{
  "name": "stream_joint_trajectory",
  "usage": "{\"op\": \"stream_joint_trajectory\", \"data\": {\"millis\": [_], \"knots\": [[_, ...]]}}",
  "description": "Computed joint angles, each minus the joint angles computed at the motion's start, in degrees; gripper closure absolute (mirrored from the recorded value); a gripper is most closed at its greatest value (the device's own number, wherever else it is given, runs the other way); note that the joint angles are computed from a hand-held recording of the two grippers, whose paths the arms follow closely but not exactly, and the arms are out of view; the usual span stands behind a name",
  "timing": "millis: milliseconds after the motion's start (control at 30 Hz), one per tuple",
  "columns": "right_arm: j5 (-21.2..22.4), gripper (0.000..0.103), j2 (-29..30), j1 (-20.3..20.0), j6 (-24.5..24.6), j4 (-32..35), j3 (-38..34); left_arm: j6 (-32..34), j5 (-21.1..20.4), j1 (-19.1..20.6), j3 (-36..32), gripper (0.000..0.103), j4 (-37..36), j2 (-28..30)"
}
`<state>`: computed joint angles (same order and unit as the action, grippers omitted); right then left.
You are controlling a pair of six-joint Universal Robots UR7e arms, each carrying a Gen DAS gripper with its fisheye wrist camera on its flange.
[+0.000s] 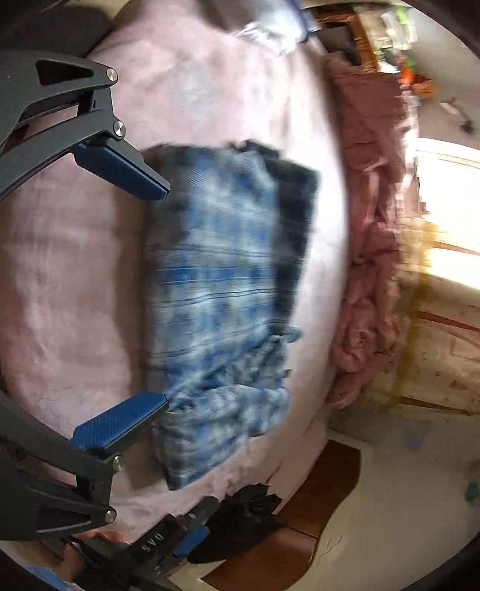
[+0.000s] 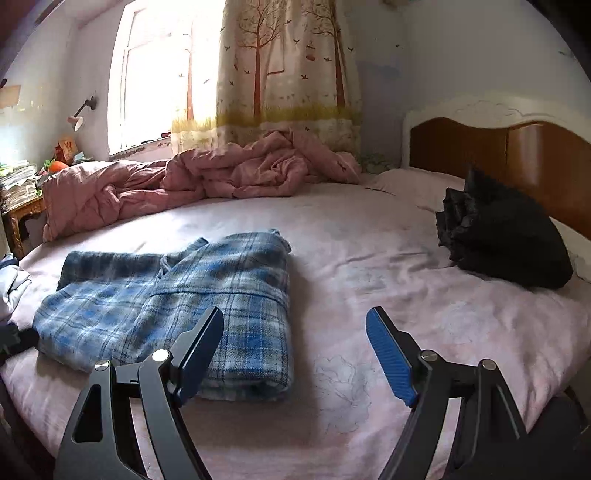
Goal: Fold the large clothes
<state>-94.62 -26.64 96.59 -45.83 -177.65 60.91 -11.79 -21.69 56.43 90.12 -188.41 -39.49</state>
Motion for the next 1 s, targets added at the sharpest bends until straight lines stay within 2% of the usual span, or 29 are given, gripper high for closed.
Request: {"op": "stream_joint_trajectory", "data": {"millis": [67,167,300,467,533,600,633,667,700,767,833,933,1000], "knots": [[-0.4,0.022,0.0,0.1,-1.0,-1.9,0.4,-7.8,-3.9,1.2,2.0,0.001,2.6,-1.9],[0.0,0.022,-0.2,0.1,-1.9,-3.5,0.7,-18.4,-10.7,3.5,5.4,0.001,0.4,-3.8],[2.1,0.018,-1.3,-0.2,-0.5,-1.8,1.3,-18.8,-13.5,4.7,7.1,0.001,-5.2,-4.5],[1.9,0.018,-1.2,-0.1,-1.7,-2.4,1.5,-20.9,-9.8,5.6,6.0,0.001,-8.5,-4.4],[2.1,0.018,-1.4,-0.1,-1.7,-2.3,1.7,-20.8,-8.0,6.0,4.3,0.003,-4.7,-4.2],[2.1,0.018,-1.4,0.0,-2.0,-2.5,2.0,-18.5,-5.5,6.0,2.3,0.009,-1.5,-3.7],[1.8,0.018,-1.2,0.0,-2.7,-3.0,2.0,-17.2,-4.3,6.1,1.8,0.017,-1.8,-3.5],[1.6,0.018,-1.1,0.1,-3.6,-3.7,2.1,-15.2,-4.0,6.5,1.5,0.022,-4.2,-3.3],[1.6,0.018,-1.1,0.1,-4.1,-4.2,2.2,-12.4,-4.3,7.1,1.3,0.022,-8.4,-2.8],[1.9,0.018,-1.2,0.0,-3.9,-3.2,2.2,-13.6,-5.5,8.5,1.6,0.033,-10.0,-3.3],[2.3,0.018,-1.5,-0.2,-1.9,-0.3,1.7,-10.4,-4.5,8.2,0.9,0.033,-11.6,-2.7],[2.0,0.018,-1.3,-0.4,-0.9,0.1,1.0,-8.2,-1.6,8.4,-1.2,0.037,-8.4,-1.2],[1.2,0.018,-0.9,-0.3,-0.4,0.1,0.2,-5.1,-0.8,8.1,-2.2,0.052,-12.7,0.0]]}}
